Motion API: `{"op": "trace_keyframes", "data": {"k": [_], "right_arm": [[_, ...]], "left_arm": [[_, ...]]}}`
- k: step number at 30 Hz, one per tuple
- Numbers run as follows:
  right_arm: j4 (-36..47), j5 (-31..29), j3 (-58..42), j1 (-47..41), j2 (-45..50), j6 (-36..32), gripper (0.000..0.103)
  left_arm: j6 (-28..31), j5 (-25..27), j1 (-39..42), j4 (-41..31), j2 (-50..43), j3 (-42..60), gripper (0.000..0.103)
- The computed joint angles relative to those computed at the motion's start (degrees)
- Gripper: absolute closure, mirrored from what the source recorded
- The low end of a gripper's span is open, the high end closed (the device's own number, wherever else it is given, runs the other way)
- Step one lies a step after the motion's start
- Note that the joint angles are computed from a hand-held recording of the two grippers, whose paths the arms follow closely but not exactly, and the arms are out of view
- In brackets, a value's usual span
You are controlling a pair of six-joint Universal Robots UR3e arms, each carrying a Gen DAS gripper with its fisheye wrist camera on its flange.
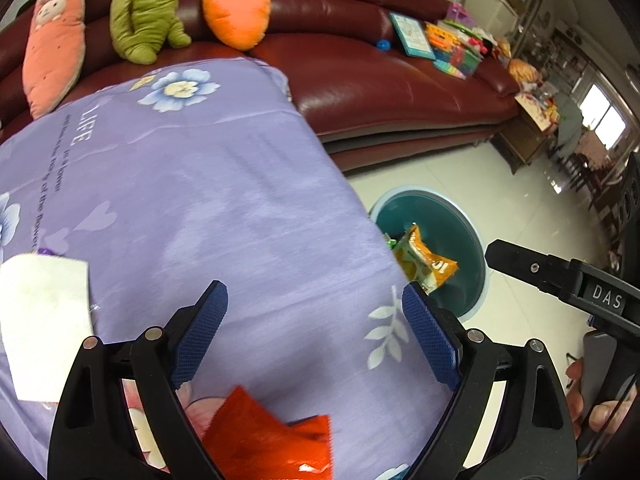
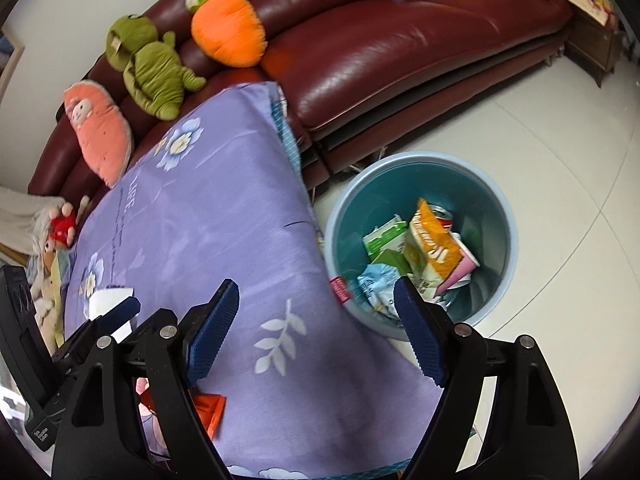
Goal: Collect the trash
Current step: 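Grasp the clear plastic bag with the left tool while the right tool grasps the white tissue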
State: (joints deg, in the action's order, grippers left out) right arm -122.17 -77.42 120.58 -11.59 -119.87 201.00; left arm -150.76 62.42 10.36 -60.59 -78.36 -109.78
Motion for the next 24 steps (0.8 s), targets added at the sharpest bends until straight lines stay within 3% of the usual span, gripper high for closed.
{"op": "trace_keyframes", "data": {"k": [11,19,24], "right_arm": [[-3.87,-4.72,-12.62,15.7,16.37,8.08,0.027],[-2.42,-7.72,-32.46,28.11,35.51,10.37,0.026],[3.3,-8.56,-50.83,34.38,49.38,9.12,0.026]], "left_arm": [[10.91,-6.79,20.48,-13.47,4.82,1.72,0.013],[16.84,-9.29,35.6,-19.2,-0.01,7.78,0.013],[17.9,-10.09,42.94,-21.11,-5.64,12.95,0.013]]}}
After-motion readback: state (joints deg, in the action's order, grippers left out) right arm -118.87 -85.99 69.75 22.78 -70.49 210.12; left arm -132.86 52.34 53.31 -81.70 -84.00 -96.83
